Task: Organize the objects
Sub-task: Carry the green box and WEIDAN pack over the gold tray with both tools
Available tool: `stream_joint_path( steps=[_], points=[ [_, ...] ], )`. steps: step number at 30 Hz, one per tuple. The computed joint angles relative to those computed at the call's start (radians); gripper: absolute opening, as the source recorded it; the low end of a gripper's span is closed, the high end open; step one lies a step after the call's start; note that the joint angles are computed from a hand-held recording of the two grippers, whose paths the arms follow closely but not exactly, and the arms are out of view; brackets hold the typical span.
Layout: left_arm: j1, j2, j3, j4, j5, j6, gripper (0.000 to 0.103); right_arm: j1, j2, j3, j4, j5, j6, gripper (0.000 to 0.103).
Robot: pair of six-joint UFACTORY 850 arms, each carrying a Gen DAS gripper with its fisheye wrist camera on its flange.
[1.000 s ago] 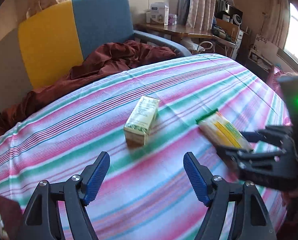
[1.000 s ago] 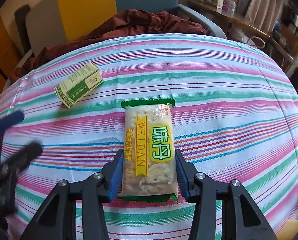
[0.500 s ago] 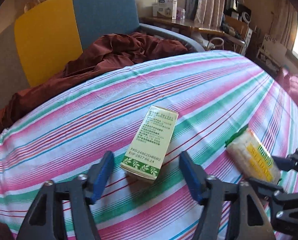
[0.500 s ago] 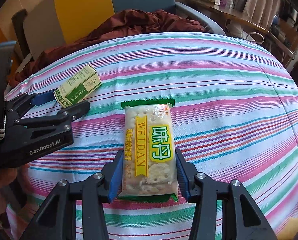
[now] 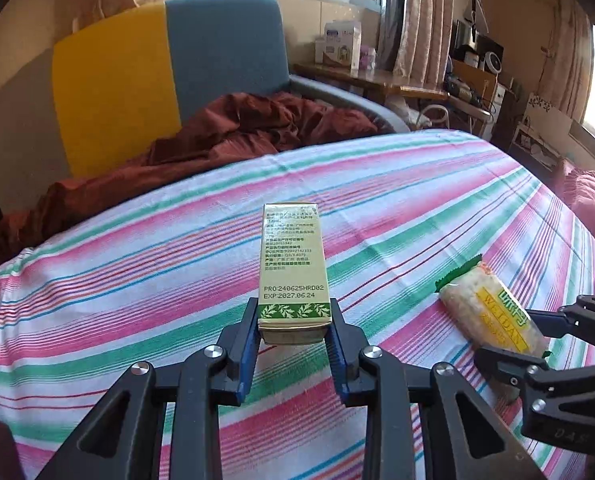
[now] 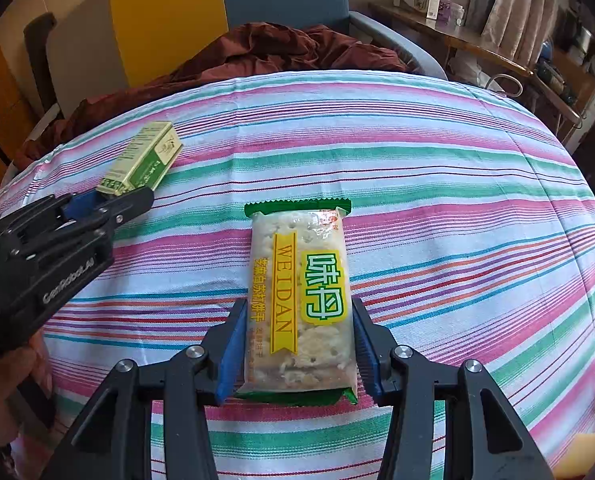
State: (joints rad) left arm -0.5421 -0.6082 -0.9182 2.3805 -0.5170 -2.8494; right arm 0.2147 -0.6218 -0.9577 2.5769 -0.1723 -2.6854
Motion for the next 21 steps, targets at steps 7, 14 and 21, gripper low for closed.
stream_joint_path(
  steps=[7, 14, 21],
  points=[
    [-0.056, 0.069, 0.106, -0.066, -0.131, -0.034, 0.03, 0.001, 0.005, 0.007, 0.064, -0.005, -0.07, 0.048],
    [-0.125, 0.138, 0.214, -0.122, -0.211, -0.068, 0.03, 0.012, 0.023, 0.031, 0.15, -0.029, -0.165, 0.048],
    [-0.207, 0.203, 0.313, -0.179, -0.265, -0.102, 0.03, 0.031, 0.056, 0.059, 0.23, -0.083, -0.286, 0.048]
  ],
)
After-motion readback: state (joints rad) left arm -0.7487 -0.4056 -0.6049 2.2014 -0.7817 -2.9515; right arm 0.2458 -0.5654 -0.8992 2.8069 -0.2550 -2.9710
